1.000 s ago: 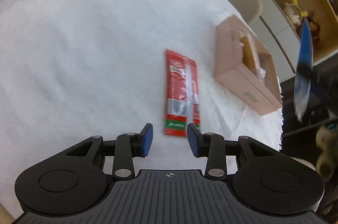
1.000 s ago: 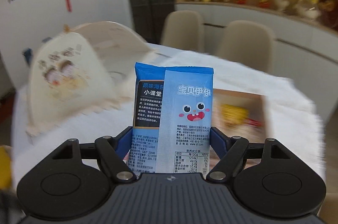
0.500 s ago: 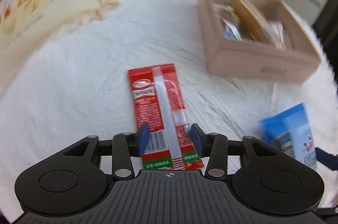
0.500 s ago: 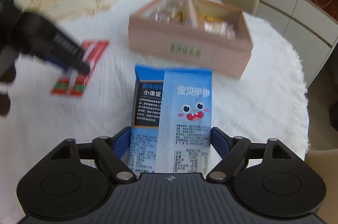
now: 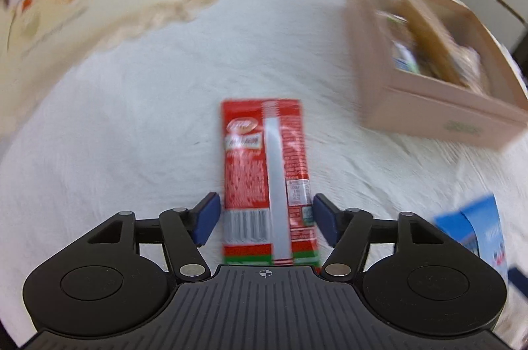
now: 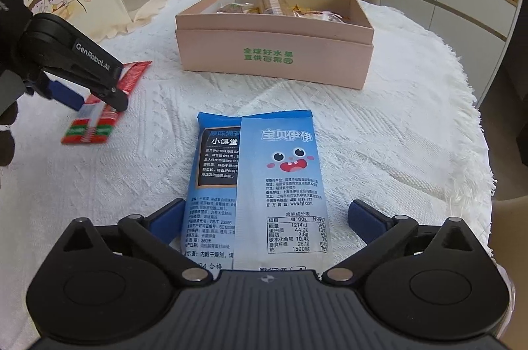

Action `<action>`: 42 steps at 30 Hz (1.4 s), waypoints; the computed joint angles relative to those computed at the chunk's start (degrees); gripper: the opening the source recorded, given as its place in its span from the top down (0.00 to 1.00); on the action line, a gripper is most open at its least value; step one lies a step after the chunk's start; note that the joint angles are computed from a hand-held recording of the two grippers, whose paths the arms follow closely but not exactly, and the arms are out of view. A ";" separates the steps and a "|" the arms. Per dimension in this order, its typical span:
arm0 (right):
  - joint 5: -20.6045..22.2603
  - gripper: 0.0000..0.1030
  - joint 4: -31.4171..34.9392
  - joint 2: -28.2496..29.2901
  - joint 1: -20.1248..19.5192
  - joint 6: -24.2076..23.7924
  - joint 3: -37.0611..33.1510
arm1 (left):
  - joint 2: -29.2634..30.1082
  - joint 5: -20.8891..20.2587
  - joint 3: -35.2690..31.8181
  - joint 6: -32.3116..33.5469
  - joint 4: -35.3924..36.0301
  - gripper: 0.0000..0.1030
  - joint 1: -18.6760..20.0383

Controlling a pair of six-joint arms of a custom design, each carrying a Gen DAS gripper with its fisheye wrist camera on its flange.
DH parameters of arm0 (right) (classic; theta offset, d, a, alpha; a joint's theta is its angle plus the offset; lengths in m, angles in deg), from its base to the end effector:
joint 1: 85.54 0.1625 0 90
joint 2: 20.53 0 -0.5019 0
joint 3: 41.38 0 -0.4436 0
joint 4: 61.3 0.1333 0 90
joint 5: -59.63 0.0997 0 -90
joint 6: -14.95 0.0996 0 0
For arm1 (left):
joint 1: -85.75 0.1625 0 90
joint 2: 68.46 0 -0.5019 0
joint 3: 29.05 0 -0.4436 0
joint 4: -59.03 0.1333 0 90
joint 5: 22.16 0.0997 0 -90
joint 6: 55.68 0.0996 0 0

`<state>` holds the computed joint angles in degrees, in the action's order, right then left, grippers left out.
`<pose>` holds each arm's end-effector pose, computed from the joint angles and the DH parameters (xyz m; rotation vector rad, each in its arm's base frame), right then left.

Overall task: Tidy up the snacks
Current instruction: 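Grasp the red sausage packet with left and drop it in the box while right holds the blue packets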

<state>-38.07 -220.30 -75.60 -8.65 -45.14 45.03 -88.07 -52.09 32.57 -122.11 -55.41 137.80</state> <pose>-0.0659 -0.8117 0.3260 0.9742 -2.3902 0.6029 -0.3695 -0.8309 -0.0434 -0.3437 2.1378 -0.7808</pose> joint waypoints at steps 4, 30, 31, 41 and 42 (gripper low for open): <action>1.57 0.00 -1.41 -0.32 -0.53 -0.55 0.92 | 0.27 0.17 -0.61 1.70 -1.21 0.34 0.27; -3.16 0.18 14.38 0.22 1.52 -3.66 -6.01 | -3.53 -8.62 12.86 -0.01 -10.37 0.48 -5.92; -2.61 0.19 16.59 -0.18 1.60 -3.53 -6.59 | -3.53 -8.57 12.97 -0.20 -10.42 0.47 -5.88; 4.84 0.20 21.55 -4.65 1.92 -5.50 -8.86 | -2.61 -7.40 12.35 0.70 -11.52 0.41 -5.81; 5.07 0.20 21.37 -4.77 1.94 -5.33 -9.20 | -2.52 -7.13 12.03 0.02 -10.58 0.47 -5.94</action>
